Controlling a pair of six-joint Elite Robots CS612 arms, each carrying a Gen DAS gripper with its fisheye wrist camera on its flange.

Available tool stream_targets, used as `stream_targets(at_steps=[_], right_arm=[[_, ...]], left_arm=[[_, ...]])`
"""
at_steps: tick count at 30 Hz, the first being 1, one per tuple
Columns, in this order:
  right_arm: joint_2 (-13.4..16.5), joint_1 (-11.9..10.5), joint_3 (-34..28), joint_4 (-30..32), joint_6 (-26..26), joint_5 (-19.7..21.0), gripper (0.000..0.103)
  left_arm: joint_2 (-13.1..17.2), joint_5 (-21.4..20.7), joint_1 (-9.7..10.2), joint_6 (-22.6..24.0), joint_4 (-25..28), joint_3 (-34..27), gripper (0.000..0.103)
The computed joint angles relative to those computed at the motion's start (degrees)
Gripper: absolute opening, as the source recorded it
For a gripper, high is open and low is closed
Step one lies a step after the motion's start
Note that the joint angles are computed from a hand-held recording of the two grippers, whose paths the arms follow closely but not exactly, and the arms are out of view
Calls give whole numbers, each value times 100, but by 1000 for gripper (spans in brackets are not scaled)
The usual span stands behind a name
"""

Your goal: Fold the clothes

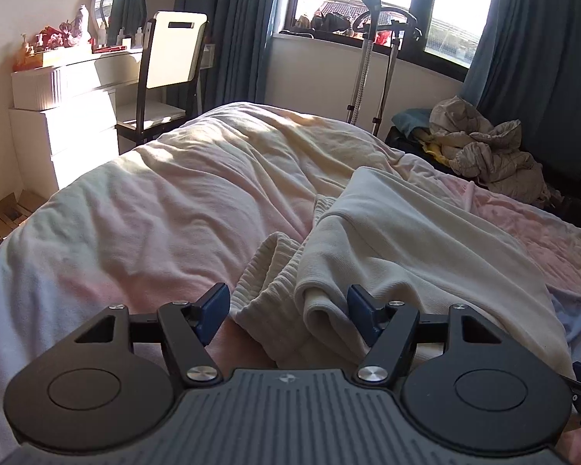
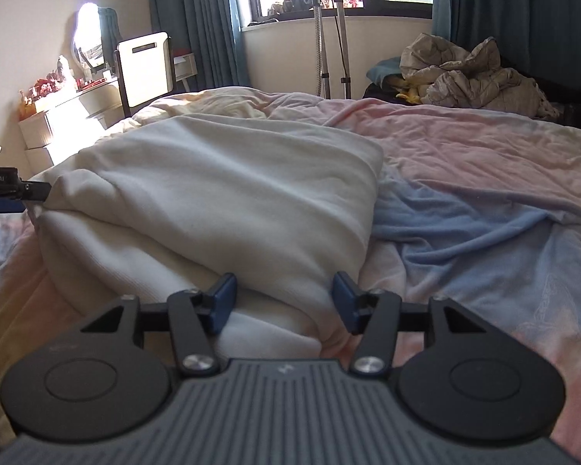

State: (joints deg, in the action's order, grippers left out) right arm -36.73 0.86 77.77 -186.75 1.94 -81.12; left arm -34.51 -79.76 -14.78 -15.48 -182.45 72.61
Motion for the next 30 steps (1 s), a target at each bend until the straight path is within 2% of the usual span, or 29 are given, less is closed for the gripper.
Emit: stream_targets(at_steps=[2,5,9,13,15,18,19,20,22,24,28,30], right_arm=[[26,51,-16,-106,-298,-212,66],[155,147,-125,-442,-1116,-536,67],[342,213,-350,-721,-1631,-551,67],[536,288,-630,-852,-2328,-538,67],[622,319,-754,-914,-2673,-433,67],[752,357,-951,-982,-3033,-367,54],[787,362,-1008,-980,-3074,-353,45],[812,364,-1045,-996,-3052,-363,29],[849,372,-1094,-1113,-2962,-419,15],[852,368,-1099,-1342,-2799,-453,11],[746,319,-1042,-1722,-2123,-410,9],[685,306,-975,-1880,-2014,-380,9]], left_arm=[[-66,-68,-26,34,-57,111,70],[-134,-199,-72,167,-11,241,70],[-115,-45,-163,502,149,234,70],[-20,-184,-112,215,384,74,73],[31,-197,-92,48,407,8,75],[105,-170,-87,-98,290,-70,78],[133,-173,-84,-151,238,-102,78],[159,-186,-80,-207,184,-132,78],[192,-162,-83,-274,131,-181,78],[212,-115,-88,-324,117,-214,78],[234,-93,-78,-491,42,-253,77],[256,-29,-78,-523,-84,-270,74]])
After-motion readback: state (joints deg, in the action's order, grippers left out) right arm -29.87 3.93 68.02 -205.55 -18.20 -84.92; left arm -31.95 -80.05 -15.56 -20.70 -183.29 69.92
